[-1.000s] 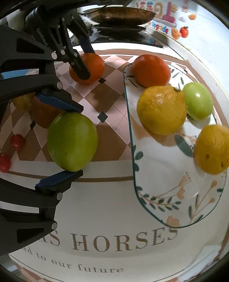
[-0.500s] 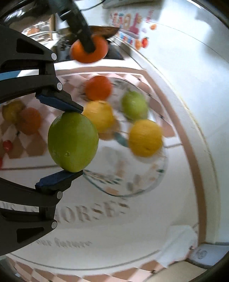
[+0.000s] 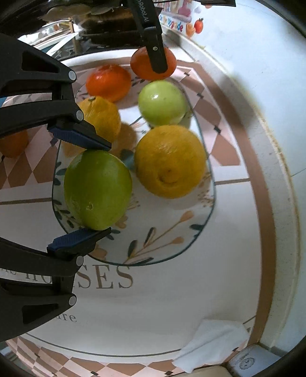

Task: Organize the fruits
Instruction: 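Carry the apple and orange onto the plate and open both tools, then lift both tools and move them toward the remaining kiwi and tomatoes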

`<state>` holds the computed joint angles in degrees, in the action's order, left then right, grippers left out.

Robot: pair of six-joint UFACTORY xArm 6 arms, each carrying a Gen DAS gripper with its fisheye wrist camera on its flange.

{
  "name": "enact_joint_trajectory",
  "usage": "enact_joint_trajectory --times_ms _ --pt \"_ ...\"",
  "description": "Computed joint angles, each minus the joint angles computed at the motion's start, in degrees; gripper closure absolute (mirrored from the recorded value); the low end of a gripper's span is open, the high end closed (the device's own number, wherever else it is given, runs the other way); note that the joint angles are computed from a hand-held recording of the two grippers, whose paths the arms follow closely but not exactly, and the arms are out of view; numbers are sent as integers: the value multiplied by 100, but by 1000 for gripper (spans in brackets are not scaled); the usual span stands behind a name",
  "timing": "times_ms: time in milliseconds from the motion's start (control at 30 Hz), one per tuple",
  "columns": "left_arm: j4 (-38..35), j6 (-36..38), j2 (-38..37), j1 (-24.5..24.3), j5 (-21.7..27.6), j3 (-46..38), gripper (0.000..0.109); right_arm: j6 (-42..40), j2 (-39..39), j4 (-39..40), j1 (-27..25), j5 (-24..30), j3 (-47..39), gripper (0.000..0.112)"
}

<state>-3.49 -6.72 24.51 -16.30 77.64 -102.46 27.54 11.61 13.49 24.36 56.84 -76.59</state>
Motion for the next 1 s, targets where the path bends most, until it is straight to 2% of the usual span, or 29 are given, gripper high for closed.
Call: enact_joint_trajectory --times_ms 167,200,267,333,400,467,600,733,833,1000 --pt "32 -104 38 18 26 37 47 64 145 -96 48 42 -144 43" --pt "15 -172 59 28 28 29 47 64 184 -99 56 75 -194 40" --pt "-49 -316 82 66 22 20 47 72 246 -121 62 165 -325 26" --pt "-11 -405 -34 80 -162 208 36 91 296 -218 71 299 -465 16" --pt "11 -460 -177 95 -334 414 20 68 293 -281 69 396 -533 16" --pt "-13 -543 -331 109 -412 580 15 74 282 -393 84 465 -577 16" --pt "83 -778 -882 77 -659 1178 15 125 108 -660 124 592 -508 16" --pt "571 -1219 -1675 -65 -975 1986 15 285 -195 -1040 258 591 -328 16" --pt "651 -1381 -2279 -170 -1188 2550 15 487 -470 -1246 385 553 -158 16" --pt "897 -1624 -2984 -387 -1331 2994 15 784 -1069 -1457 624 523 200 16"
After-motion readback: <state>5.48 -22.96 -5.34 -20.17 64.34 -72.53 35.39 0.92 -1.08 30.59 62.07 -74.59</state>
